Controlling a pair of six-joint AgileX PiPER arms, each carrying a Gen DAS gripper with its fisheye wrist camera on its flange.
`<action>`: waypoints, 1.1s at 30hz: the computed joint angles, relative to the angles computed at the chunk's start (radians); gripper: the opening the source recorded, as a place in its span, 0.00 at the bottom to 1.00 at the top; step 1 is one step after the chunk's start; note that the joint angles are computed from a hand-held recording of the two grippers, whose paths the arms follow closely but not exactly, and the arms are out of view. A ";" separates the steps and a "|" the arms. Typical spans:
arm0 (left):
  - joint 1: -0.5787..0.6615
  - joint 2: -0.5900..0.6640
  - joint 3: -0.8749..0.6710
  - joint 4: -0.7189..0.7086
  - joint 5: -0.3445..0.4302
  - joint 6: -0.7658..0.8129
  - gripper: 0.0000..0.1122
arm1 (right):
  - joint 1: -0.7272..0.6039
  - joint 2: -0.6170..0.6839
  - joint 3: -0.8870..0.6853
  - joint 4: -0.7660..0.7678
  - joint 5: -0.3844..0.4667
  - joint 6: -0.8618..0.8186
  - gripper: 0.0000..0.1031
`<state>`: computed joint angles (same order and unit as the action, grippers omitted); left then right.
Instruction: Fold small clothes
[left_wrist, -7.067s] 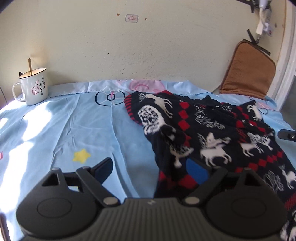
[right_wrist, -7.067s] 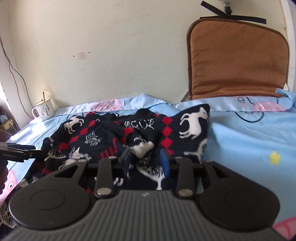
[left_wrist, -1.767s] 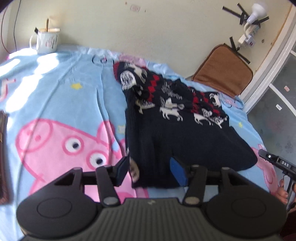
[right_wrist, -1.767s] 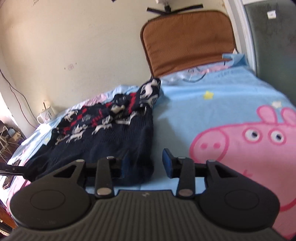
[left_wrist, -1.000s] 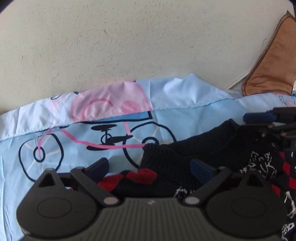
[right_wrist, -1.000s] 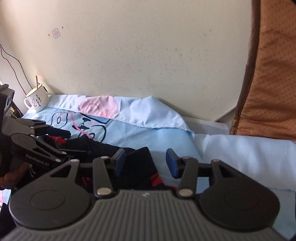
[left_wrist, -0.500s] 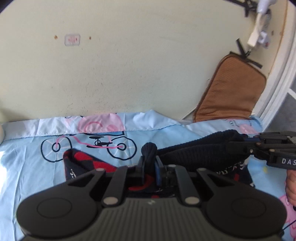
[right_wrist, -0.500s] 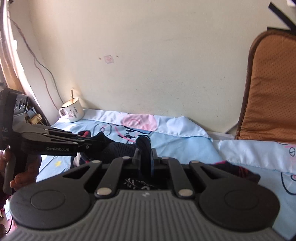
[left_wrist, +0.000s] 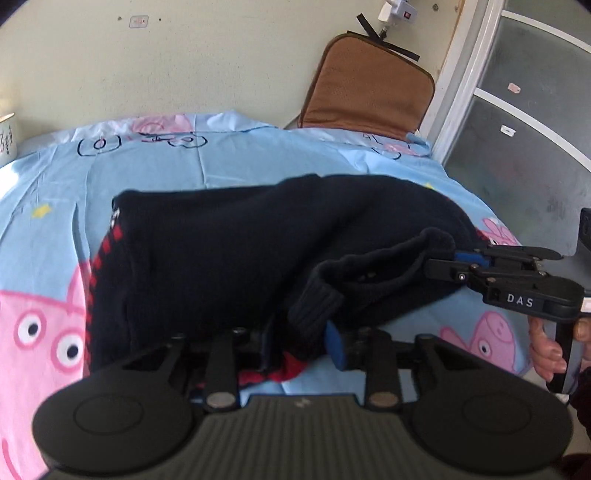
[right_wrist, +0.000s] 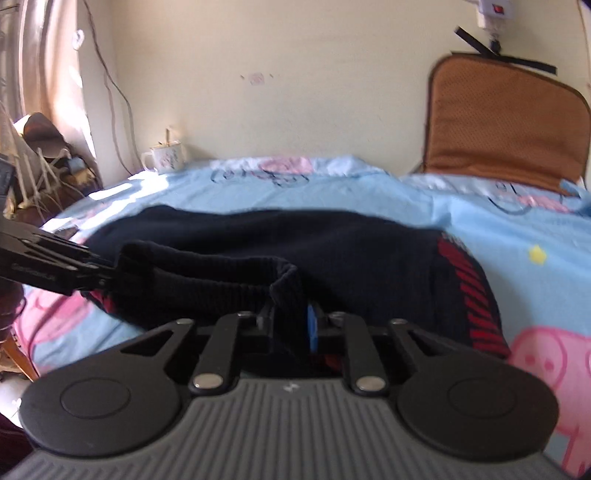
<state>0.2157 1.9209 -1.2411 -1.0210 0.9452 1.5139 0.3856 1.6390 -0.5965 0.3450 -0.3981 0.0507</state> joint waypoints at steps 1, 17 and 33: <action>0.029 -0.016 0.016 -0.010 0.023 0.035 0.33 | 0.004 -0.028 0.037 -0.017 -0.033 0.046 0.27; -0.073 0.052 -0.014 -0.220 -0.327 0.086 0.40 | 0.040 0.095 -0.109 0.098 0.035 0.058 0.31; -0.163 0.035 0.006 -0.244 -0.490 0.112 0.43 | -0.050 0.037 -0.060 -0.388 0.083 0.577 0.30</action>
<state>0.0530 1.9562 -1.2351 -1.2648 0.4554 1.6260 0.3351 1.6759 -0.6564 -0.0431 -0.3146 0.6276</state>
